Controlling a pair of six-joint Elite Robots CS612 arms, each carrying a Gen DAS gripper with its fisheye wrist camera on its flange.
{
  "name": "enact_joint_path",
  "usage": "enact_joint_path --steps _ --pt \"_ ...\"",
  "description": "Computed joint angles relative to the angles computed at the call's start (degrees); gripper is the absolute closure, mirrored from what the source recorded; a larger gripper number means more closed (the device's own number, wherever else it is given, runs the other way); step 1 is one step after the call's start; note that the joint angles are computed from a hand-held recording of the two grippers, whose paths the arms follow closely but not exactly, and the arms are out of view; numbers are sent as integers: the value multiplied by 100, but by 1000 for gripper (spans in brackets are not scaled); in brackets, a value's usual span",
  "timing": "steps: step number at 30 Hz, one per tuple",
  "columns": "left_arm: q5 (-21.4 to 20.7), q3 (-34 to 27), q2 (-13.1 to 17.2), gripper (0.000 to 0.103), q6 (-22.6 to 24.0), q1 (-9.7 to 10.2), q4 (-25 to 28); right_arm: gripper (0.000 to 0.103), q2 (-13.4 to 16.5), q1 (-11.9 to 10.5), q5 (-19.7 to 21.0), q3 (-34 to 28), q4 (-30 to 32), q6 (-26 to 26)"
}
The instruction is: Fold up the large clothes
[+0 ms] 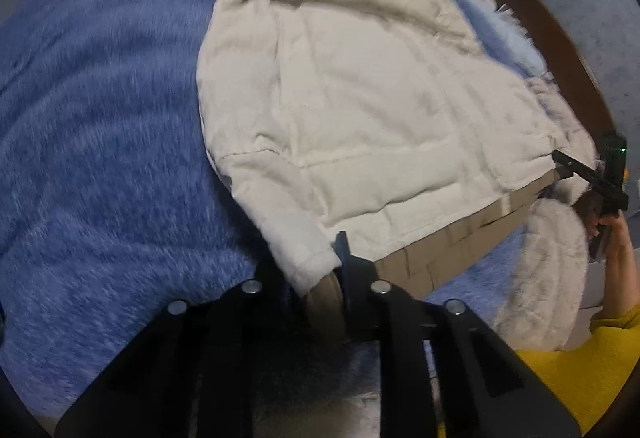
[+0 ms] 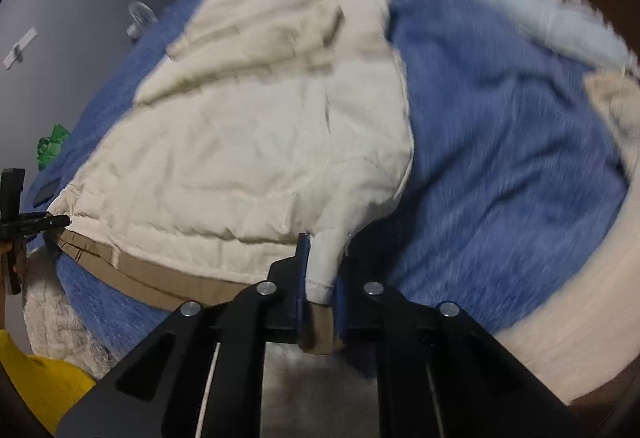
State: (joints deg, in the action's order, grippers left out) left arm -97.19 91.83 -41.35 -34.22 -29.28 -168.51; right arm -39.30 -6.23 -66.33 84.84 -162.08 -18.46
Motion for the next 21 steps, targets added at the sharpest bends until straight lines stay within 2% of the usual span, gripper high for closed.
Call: enact_joint_path --steps 3,6,11,15,18,21 --pt "24 -7 -91 93 36 60 -380 94 -73 24 118 -3 -395 77" --pt "307 -105 -177 94 348 88 -513 94 -49 96 108 -219 -739 137" --pt "604 -516 -129 95 755 200 -675 94 210 188 95 -890 -935 412" --pt "840 -1083 83 95 973 345 -665 94 581 291 5 -1717 -862 664" --pt "1004 -1708 367 96 1038 485 -491 94 1007 383 -145 -2579 -668 953" --pt "1188 -2457 734 95 1083 606 -137 94 1585 473 -345 -3706 -240 1211"
